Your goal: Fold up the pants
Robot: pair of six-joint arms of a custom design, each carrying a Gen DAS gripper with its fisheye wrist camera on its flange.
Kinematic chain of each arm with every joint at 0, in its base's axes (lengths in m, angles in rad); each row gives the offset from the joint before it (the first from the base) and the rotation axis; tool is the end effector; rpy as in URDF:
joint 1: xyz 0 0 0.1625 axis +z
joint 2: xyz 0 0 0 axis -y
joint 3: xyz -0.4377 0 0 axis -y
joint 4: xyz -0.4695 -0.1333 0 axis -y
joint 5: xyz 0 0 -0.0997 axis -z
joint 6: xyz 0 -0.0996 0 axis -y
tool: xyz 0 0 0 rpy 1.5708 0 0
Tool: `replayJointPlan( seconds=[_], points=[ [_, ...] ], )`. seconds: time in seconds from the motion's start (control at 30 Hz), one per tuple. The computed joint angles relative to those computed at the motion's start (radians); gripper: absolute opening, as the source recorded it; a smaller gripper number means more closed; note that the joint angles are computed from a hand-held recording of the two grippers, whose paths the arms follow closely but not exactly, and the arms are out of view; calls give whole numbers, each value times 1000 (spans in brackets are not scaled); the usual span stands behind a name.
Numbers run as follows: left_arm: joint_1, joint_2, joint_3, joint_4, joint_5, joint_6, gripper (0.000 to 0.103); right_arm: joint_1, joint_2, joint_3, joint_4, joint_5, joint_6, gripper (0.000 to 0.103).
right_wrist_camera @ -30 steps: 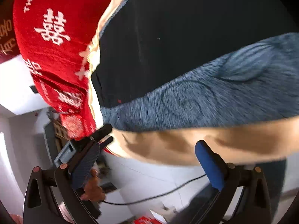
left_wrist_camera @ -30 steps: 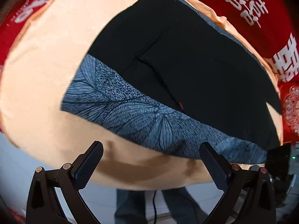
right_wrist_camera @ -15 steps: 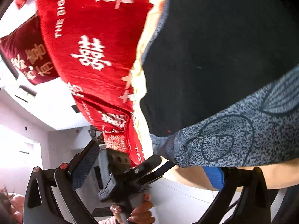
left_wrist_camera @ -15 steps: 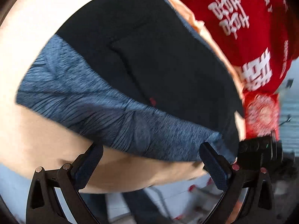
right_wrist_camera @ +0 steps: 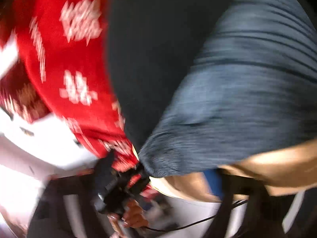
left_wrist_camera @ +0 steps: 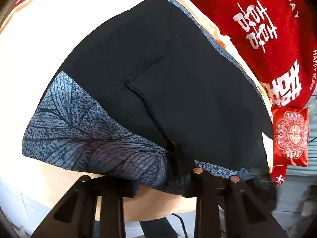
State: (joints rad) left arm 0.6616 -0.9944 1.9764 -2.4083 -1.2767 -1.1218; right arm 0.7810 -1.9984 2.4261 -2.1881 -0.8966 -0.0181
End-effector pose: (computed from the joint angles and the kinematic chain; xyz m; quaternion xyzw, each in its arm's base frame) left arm -0.3613 -0.4869 0.0304 -0.0942 0.9822 -0.0865 0.1377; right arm -0.1168 -0.3911 0.3084 0.3246 0.8822 -0.2116 0.2677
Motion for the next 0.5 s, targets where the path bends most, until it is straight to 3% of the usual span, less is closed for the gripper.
replayJointPlan(
  seconds=[0.07, 0.1, 0.13, 0.3, 0.37, 0.5],
  points=[
    [-1, -1, -13, 25, 0, 9, 25, -78, -36, 41, 6, 95, 46, 21],
    [-5, 3, -30, 50, 5, 20, 25, -90, -54, 47, 21, 108, 42, 11],
    [-10, -3, -35, 69, 9, 27, 25, -80, -72, 43, 27, 89, 44, 7],
    [-31, 4, -116, 155, 29, 92, 25, 125, -91, -100, 72, -161, 0, 6],
    [-35, 27, -176, 194, 41, 119, 25, 222, -39, -193, 102, -264, -27, 6],
    [-34, 97, -309, 244, 96, 187, 25, 341, 112, -394, 171, -364, -61, 6]
  ],
)
